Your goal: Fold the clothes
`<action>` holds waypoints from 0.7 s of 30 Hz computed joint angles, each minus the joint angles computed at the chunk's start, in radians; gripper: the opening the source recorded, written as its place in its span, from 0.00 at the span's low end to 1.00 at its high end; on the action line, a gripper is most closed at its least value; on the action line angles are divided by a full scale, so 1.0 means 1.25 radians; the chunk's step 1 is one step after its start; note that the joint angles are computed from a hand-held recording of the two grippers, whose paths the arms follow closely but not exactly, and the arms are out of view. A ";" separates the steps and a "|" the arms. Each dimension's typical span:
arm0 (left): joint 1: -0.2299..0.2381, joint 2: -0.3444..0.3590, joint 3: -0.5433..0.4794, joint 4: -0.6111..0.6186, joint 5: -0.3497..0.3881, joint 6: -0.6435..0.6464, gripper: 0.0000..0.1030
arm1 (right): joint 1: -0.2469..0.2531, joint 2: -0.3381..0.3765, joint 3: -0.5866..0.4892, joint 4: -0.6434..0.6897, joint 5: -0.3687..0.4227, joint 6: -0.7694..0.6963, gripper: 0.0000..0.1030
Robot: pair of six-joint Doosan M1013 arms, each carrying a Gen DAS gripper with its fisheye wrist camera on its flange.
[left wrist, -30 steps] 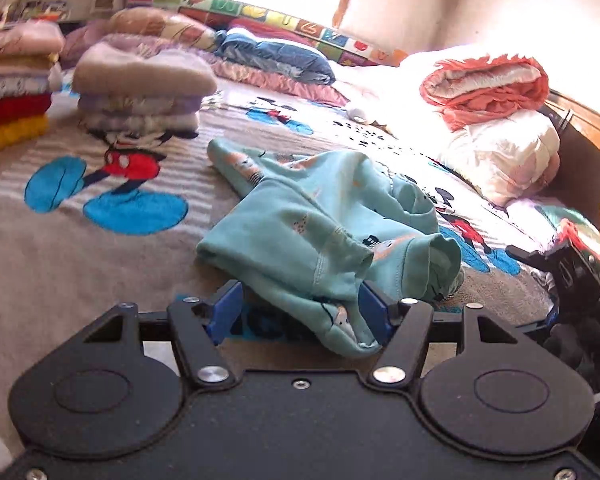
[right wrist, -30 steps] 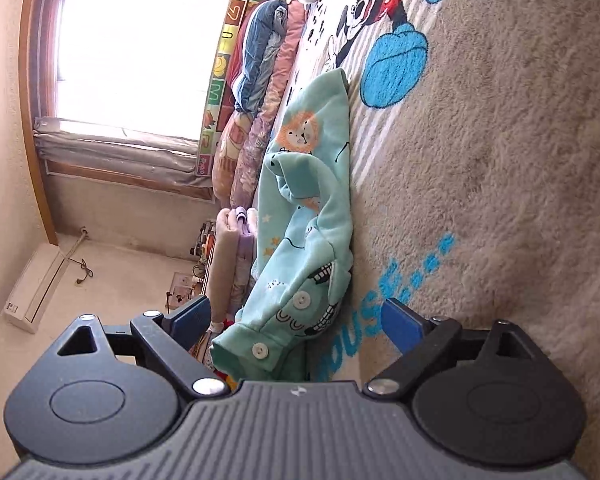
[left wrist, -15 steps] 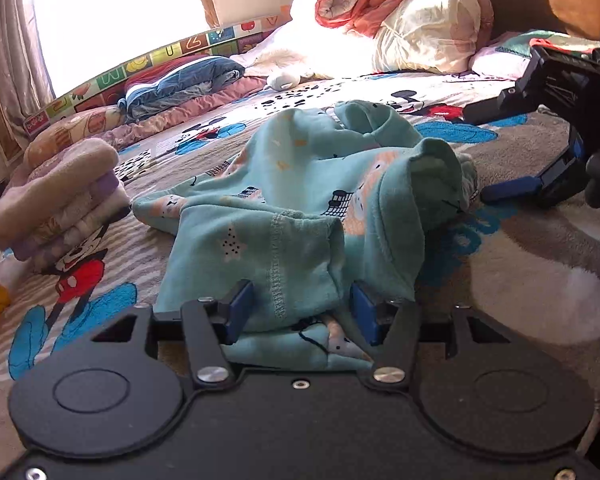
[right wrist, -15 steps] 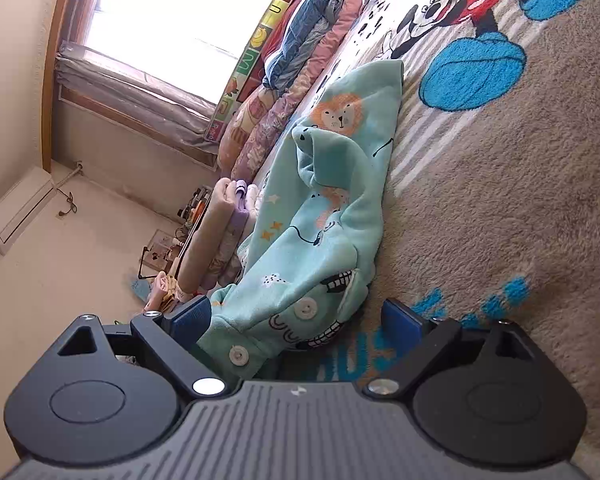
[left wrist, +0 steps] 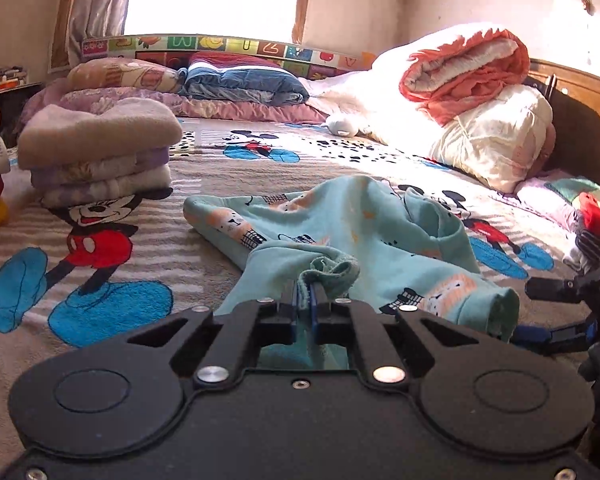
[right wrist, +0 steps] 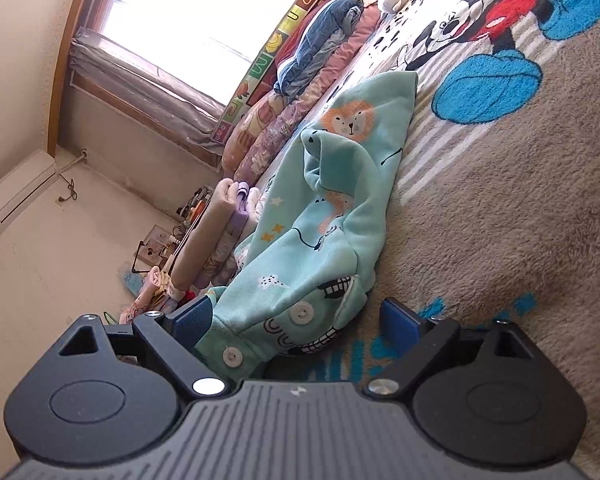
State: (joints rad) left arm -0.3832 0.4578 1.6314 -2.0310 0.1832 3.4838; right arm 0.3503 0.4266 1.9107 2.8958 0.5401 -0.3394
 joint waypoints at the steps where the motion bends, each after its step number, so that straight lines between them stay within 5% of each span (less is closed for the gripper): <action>1: 0.007 -0.001 0.002 -0.068 0.008 0.033 0.04 | 0.002 0.000 0.000 0.008 -0.001 -0.010 0.87; 8: 0.051 -0.003 0.010 -0.320 0.064 0.064 0.03 | 0.015 0.004 -0.003 0.067 -0.004 -0.105 0.92; 18: 0.108 -0.006 0.021 -0.476 0.114 0.029 0.01 | 0.027 0.009 0.003 0.110 0.025 -0.203 0.97; 21: 0.125 -0.011 0.021 -0.444 0.137 -0.039 0.01 | 0.026 0.010 0.009 0.112 0.048 -0.204 0.97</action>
State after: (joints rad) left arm -0.2268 0.4439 1.6580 -2.5864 0.3549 3.4346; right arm 0.3833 0.4392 1.9216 3.0359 0.6002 -0.5941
